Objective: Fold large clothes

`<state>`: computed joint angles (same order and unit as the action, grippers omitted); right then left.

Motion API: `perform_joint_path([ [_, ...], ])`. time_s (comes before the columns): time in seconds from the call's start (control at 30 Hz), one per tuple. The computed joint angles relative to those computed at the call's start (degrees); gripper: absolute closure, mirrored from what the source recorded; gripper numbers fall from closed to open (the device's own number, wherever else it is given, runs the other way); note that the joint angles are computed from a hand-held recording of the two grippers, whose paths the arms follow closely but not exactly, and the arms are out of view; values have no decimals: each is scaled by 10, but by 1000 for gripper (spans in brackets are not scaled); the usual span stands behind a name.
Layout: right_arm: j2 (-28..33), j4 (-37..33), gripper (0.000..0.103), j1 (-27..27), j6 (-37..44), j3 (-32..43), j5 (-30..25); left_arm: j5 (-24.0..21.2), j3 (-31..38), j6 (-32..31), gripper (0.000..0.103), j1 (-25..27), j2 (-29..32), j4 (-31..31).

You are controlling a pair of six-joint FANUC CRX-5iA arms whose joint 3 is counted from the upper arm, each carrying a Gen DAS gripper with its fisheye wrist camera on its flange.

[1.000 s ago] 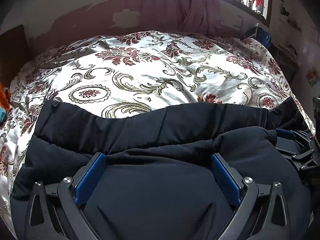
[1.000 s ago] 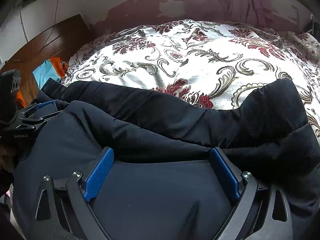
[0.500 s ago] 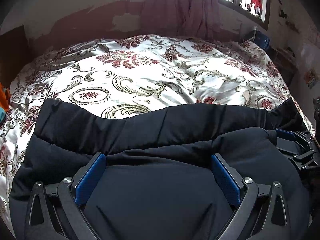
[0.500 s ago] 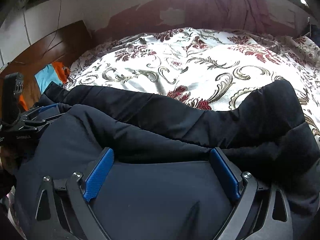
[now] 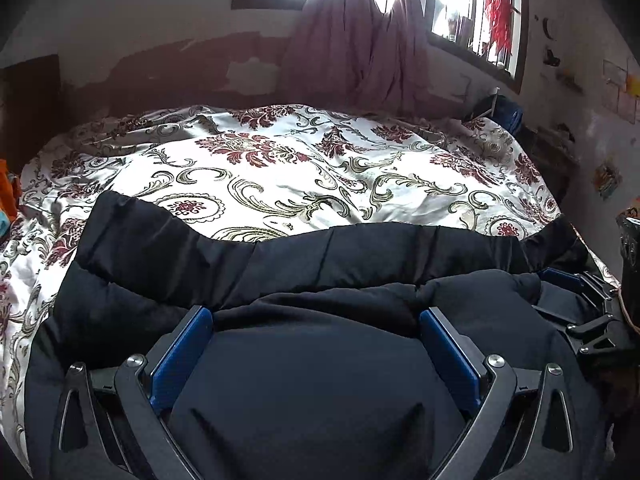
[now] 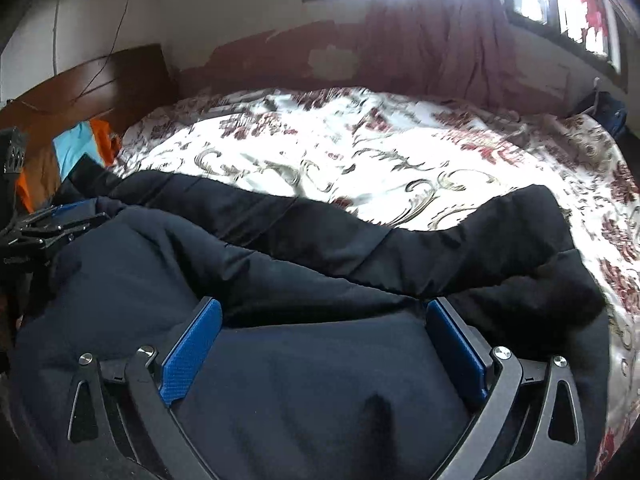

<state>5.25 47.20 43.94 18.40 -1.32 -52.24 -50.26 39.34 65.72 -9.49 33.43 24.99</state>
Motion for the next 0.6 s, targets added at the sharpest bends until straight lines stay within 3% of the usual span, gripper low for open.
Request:
perform_joint_path([
  [0.07,-23,32,3,0,-44,-31,11,-10,12,14,0,-1,1,-16],
  [0.17,-65,134,3,1,-170,-97,12,-20,12,18,0,6,-5,-9],
  [0.3,-110,209,3,11,-297,-156,-47,1,-34,19,0,19,-38,3],
  [0.5,-161,178,2,18,-311,-191,-70,92,-132,78,0,44,-109,-4],
  [0.6,-174,132,3,15,-274,-191,-59,101,-157,88,0,63,-125,15],
])
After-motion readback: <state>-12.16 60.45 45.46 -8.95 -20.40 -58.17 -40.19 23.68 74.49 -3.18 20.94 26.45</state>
